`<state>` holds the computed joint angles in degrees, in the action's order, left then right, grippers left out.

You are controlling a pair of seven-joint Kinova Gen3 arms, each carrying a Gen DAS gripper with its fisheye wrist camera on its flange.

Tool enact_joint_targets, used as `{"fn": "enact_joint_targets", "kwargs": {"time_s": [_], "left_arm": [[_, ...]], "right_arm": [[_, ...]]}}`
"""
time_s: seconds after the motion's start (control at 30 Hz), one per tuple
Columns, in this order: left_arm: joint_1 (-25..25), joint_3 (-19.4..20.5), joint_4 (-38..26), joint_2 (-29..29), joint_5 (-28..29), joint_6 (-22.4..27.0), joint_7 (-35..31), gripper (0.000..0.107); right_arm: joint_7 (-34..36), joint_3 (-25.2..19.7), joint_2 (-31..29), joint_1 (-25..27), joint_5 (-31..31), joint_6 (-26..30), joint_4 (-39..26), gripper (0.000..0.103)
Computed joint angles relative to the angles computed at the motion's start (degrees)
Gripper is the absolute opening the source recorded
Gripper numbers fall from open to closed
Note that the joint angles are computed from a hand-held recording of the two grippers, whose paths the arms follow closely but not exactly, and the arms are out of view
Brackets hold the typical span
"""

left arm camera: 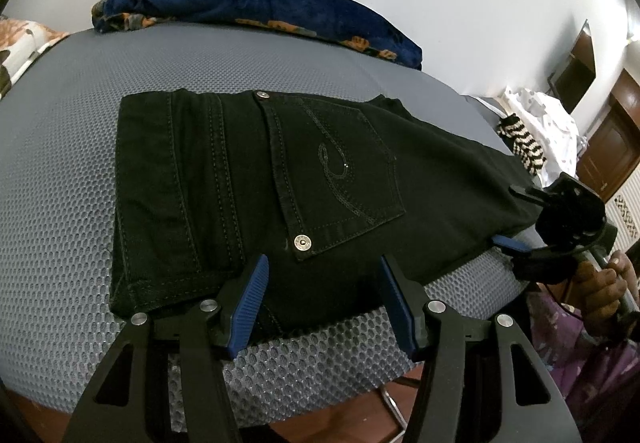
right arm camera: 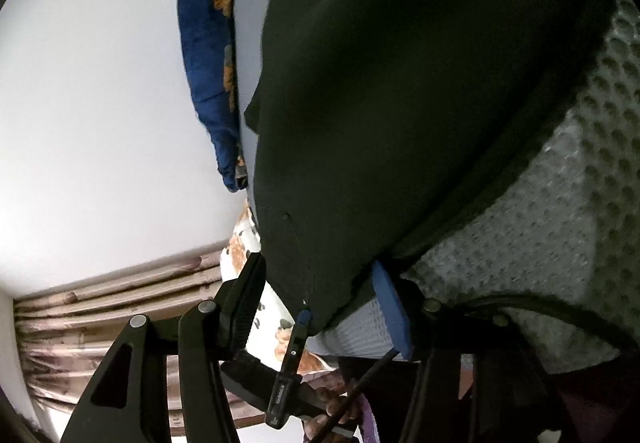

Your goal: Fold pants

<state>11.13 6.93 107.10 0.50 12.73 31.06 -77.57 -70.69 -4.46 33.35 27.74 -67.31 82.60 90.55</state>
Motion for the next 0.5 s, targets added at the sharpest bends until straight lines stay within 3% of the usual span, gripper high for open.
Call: {"fn": "enact_joint_targets", "kwargs": {"time_s": [0.13,0.23,0.3,0.5], "left_arm": [[0.23,0.13,0.39,-0.09,-0.72,-0.54,0.79,0.058],[0.29,0.14,0.31,-0.06,-0.92,-0.52,1.07,0.058],[0.29,0.13,0.27,-0.06,-0.91,-0.4,0.93,0.058],[0.35,0.13,-0.71,0.11,-2.22,0.88,2.98,0.058]], "right_arm": [[3.15,0.08,-1.83,-0.78,-1.25,-3.5,2.75,0.051],[6.0,0.22,-3.05,-2.91,1.61,-5.43,1.8,0.038],[5.97,0.35,-2.71,-4.61,5.09,-5.38,-0.04,0.005],[6.84,0.18,-4.16,-4.56,8.1,-4.96,-0.64,0.005]]}}
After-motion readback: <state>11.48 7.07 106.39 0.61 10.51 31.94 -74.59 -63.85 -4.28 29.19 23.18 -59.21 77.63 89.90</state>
